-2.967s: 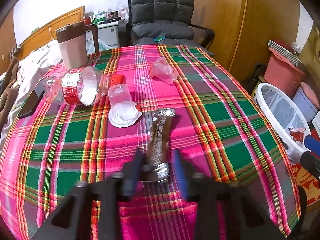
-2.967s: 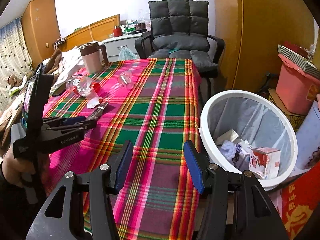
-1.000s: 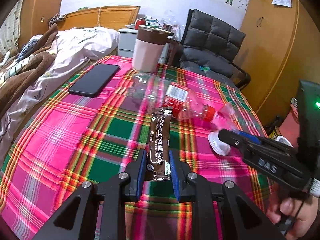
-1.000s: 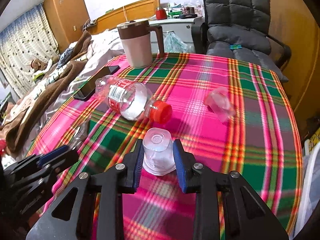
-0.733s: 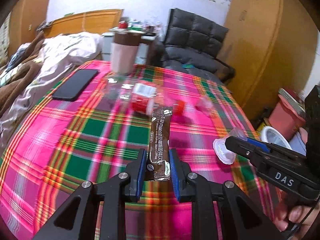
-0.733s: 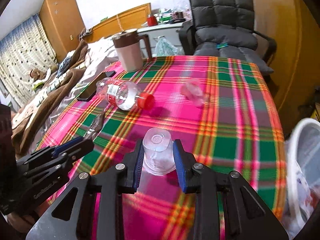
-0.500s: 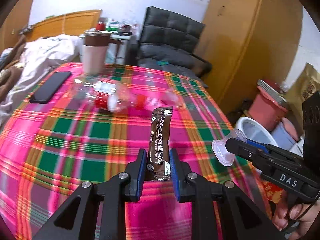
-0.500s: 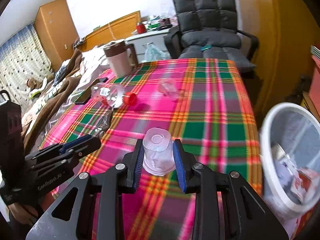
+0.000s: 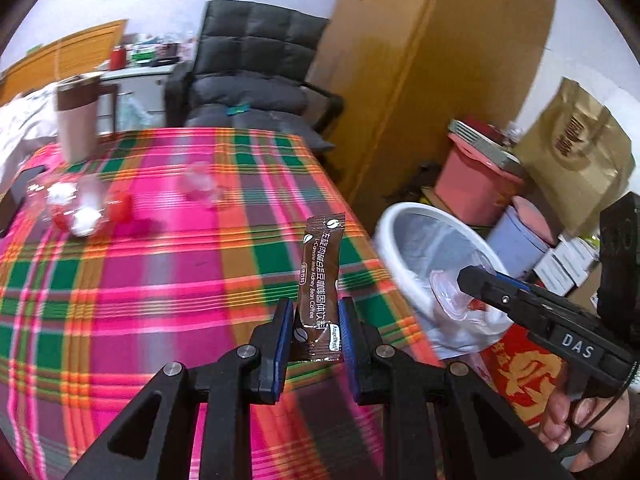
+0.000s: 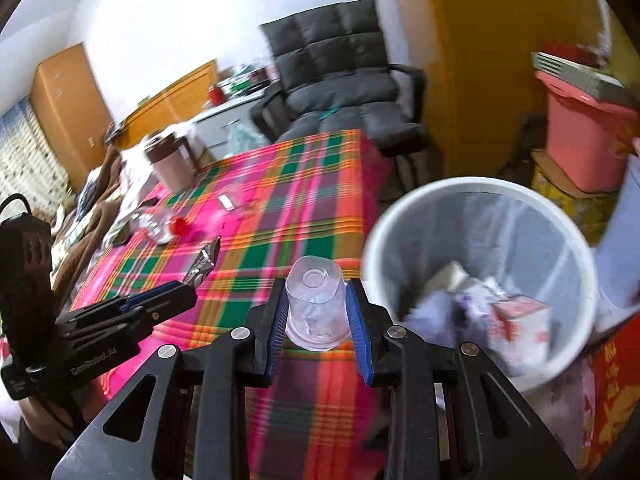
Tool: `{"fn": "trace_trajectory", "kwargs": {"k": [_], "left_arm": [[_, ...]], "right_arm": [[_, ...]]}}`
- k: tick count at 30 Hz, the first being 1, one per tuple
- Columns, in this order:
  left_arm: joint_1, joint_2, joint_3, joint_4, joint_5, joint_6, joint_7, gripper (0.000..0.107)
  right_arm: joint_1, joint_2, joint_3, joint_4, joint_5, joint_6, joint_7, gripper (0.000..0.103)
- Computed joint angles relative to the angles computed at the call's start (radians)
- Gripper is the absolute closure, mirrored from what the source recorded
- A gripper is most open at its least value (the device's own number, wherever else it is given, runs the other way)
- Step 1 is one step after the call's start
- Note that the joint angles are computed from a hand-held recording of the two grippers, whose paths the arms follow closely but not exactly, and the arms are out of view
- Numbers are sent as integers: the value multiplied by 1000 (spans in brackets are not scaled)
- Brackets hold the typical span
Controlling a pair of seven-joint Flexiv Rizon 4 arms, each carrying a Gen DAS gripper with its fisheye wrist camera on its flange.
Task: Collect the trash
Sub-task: 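Carry the coffee sachet and plastic cup in both grippers over the bin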
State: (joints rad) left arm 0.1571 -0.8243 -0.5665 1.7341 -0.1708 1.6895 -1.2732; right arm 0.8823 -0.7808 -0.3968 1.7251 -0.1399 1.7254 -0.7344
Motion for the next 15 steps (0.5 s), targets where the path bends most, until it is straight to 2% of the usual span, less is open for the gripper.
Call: {"fn": "trace_trajectory", "kwargs": {"k": [7, 15], "left_arm": [[-103, -29, 33, -108, -35, -81, 39, 83], [-193, -64, 81, -199, -105, -155, 90, 83]], "right_arm": [[40, 22, -75, 97, 89, 54, 7, 71], [26, 27, -77, 130, 148, 73, -18, 71]]}}
